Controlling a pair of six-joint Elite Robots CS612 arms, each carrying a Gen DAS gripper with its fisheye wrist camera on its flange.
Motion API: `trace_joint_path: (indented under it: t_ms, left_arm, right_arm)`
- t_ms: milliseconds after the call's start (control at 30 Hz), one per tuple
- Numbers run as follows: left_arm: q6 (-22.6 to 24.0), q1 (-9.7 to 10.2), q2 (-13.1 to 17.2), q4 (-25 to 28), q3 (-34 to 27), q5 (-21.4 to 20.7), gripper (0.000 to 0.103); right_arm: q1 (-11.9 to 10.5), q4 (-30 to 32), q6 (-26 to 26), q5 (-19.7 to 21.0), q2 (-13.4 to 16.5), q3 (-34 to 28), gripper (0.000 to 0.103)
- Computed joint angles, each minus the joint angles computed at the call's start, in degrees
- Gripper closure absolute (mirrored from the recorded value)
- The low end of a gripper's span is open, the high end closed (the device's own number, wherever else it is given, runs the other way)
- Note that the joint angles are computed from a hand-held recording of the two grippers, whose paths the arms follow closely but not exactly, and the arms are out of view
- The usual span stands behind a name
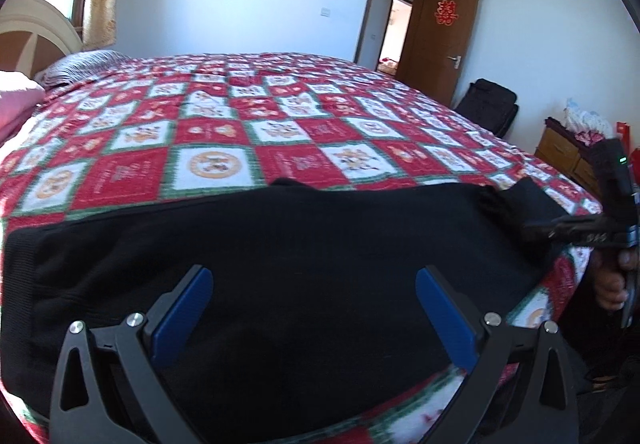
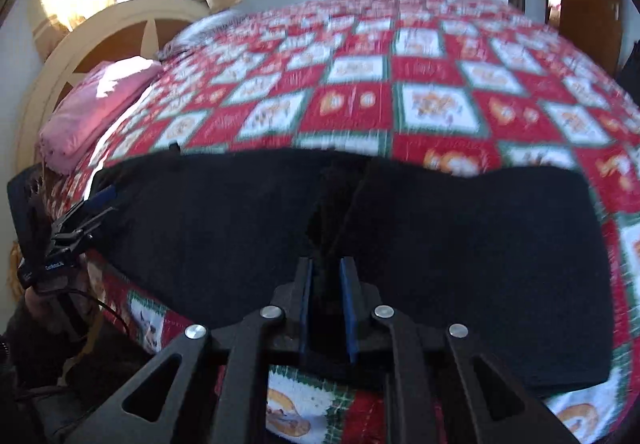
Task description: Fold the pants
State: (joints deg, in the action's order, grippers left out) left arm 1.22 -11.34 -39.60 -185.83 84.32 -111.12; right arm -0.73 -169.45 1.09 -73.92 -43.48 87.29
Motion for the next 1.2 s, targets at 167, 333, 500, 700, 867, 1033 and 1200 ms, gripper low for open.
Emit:
trace_joint_path:
  t_ms: [167, 333, 500, 700, 867, 1033, 1200]
  left_arm:
    - [2.1, -1.31, -0.3, 2.0, -0.3, -3.8, 0.0]
    - [5.6, -3.33, -0.6, 6.3, -1.6, -7.8, 0.0]
    - [10.7, -5.82, -0.8, 12.3, -3.2, -10.1, 0.007]
    - [14.0, -8.18, -0.1, 20.9, -6.4, -11.2, 0.023]
    - [11.7, -9.04, 0.7, 25.8, -8.9, -12.8, 0.034]
    - [11.1, -9.93, 0.9, 26.4, -9.2, -11.5, 0.067]
    - [9.7, -9.6, 0.9, 24.7, -8.5, -12.6, 0.088]
  right_arm:
    - [-2.0, -3.3, 0.5, 7.1, -2.0, 2.9, 0.062]
    - [-4.3, -12.0, 5.5, 2.7, -4.0, 6.5, 0.062]
    - [-6.6, -16.5, 14.4, 0.8, -3.6, 8.1, 0.062]
    - [-7.6, -19.4, 17.2, -2.8, -2.9, 9.0, 0.062]
    - [-7.8, -23.8, 20.6, -5.5, -2.2, 9.7, 0.062]
    - [-7.5, -29.3, 22.2, -9.8, -2.0, 10.5, 0.06]
    - [-7.5, -31.4, 24.0, -11.8, -1.6, 10.8, 0.05]
